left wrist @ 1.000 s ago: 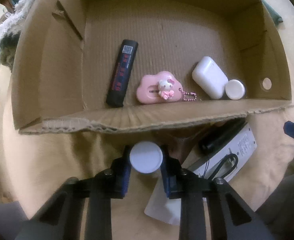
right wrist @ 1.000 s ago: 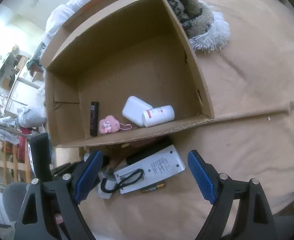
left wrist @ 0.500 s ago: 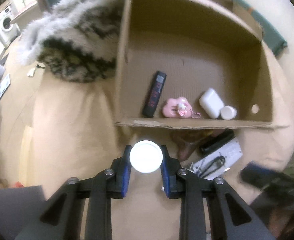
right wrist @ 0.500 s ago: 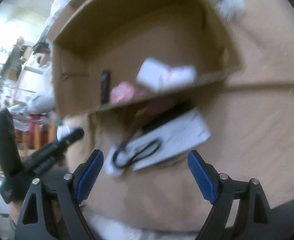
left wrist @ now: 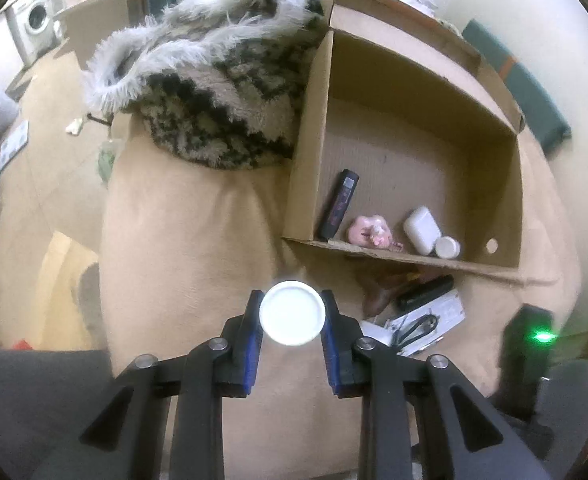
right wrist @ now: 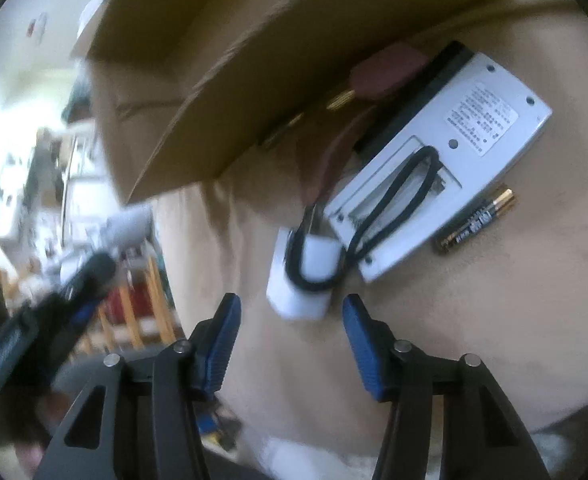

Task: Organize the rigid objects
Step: 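Grasp the white bottle cap with the left tool while the right tool grasps the white charger, then carry the cap and charger into the box and open both tools to release them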

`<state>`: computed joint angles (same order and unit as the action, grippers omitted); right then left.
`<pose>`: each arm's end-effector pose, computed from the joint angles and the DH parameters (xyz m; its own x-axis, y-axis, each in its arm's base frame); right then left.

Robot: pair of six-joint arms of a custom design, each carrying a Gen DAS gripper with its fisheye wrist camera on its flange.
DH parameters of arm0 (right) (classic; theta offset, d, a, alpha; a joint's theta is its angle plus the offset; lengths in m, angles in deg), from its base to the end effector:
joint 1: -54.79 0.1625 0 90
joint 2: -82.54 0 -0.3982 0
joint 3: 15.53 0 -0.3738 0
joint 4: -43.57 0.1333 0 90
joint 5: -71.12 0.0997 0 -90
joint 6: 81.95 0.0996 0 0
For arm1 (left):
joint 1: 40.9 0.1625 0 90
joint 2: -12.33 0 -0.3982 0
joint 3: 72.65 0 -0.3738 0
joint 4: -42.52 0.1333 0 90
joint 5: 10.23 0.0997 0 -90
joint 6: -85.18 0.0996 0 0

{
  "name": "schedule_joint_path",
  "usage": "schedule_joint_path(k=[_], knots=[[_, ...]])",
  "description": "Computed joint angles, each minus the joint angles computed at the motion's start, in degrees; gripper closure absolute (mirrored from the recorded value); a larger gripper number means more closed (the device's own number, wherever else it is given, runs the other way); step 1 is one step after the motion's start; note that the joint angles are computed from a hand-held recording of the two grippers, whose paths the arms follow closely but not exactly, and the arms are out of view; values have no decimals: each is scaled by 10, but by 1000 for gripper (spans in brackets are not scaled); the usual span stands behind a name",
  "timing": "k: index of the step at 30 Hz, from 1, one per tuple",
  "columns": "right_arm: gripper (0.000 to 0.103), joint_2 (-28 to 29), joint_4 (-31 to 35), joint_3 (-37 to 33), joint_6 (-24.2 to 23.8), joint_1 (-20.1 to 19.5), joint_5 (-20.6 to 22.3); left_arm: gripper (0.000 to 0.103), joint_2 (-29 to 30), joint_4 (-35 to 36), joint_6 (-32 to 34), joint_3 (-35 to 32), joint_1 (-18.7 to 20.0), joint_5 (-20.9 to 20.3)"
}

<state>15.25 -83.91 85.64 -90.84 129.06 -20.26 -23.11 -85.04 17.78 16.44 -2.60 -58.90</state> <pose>-0.0285 -0.5840 0.2283 -0.9921 0.1208 0.0335 0.1187 0.9912 -0.0583 -0.3640 -0.5411 -0.0072 -0.8198 -0.2797 -0.4997 -0.0073 0.8776 -0.4793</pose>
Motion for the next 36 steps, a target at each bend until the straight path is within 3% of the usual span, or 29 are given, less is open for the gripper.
schedule_joint_path(k=[3, 6, 7, 10, 20, 23, 28, 36], knots=[[46, 14, -30, 10, 23, -9, 26, 79, 0, -23, 10, 2, 1, -7], [59, 14, -94, 38, 38, -16, 35, 79, -1, -35, 16, 5, 0, -11], [69, 13, -108, 43, 40, -17, 32, 79, -2, -33, 15, 4, 0, -9], [74, 9, -114, 47, 19, -13, 17, 79, -2, -30, 10, 3, 1, -9], [75, -16, -57, 62, -109, 49, -101, 79, -1, -33, 11, 1, 0, -6], [75, -42, -62, 84, -152, 59, -111, 79, 2, -21, 10, -3, -1, -2], [75, -74, -62, 89, -171, 66, -97, 79, 11, 3, 7, -14, 1, -6], [75, -79, -36, 5, -184, 60, -73, 79, 34, 43, 17, -38, -1, -2]])
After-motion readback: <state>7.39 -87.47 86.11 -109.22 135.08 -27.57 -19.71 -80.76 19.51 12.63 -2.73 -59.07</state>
